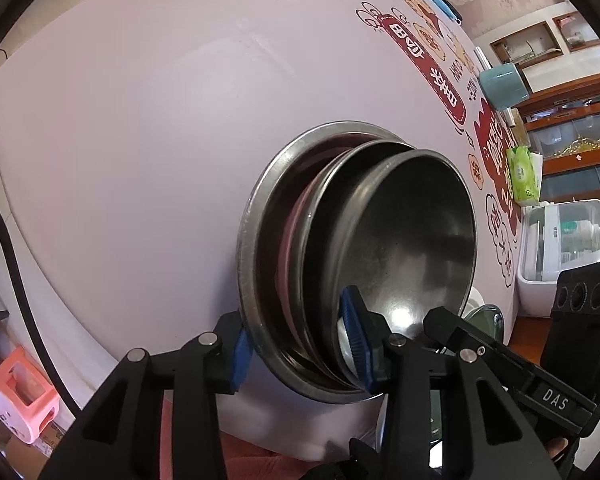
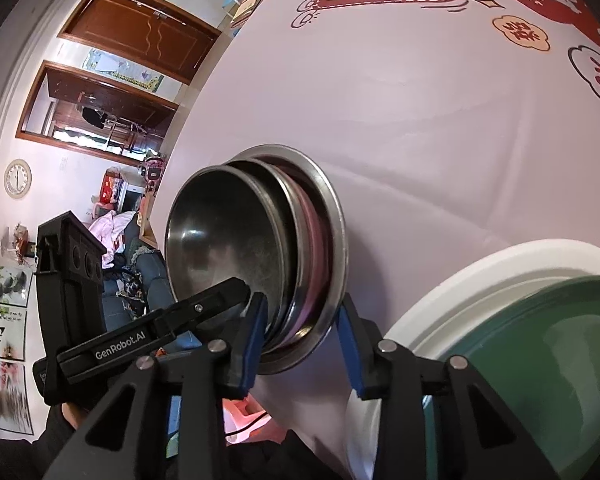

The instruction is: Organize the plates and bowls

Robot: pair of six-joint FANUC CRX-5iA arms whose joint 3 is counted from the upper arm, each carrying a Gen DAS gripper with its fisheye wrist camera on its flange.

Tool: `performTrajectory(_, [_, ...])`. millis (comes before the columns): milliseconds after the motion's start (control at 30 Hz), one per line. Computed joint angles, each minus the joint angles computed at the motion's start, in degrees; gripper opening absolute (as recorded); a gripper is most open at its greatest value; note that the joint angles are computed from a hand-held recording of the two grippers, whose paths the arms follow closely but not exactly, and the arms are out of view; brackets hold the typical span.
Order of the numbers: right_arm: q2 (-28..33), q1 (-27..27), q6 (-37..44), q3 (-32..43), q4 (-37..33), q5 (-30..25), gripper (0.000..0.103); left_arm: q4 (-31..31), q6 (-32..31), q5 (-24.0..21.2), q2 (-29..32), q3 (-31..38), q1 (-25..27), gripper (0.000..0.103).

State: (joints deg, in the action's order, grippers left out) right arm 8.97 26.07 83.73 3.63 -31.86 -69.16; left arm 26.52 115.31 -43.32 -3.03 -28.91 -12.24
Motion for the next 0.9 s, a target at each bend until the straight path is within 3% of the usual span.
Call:
performTrajectory(300, [-1.6,1.6,-1.4,-1.5,2.0,2.2,0.032,-1.8,-3.3,-1.0,-0.1,1.2,0.0,0.039])
performTrajectory(533, [-4.2,5.3,-6.0,-4.0,7.6,5.9,0.032,-0.6,-8.2,-0.4,-0.5,0.8,0.6,0.039])
performTrajectory(767, [-8.6,9.9,-13.4,-8.1,13.8,13.4,0.032,2.8,-17.7,0.3,-2.2,0.3,2.7,0.039])
performTrajectory(900, [-12.4,13.6,-21.1,-12.6,20.5,19.8,0.032,6.9,-26.5,1.1,-3.4,-0.5,4.0,0.04])
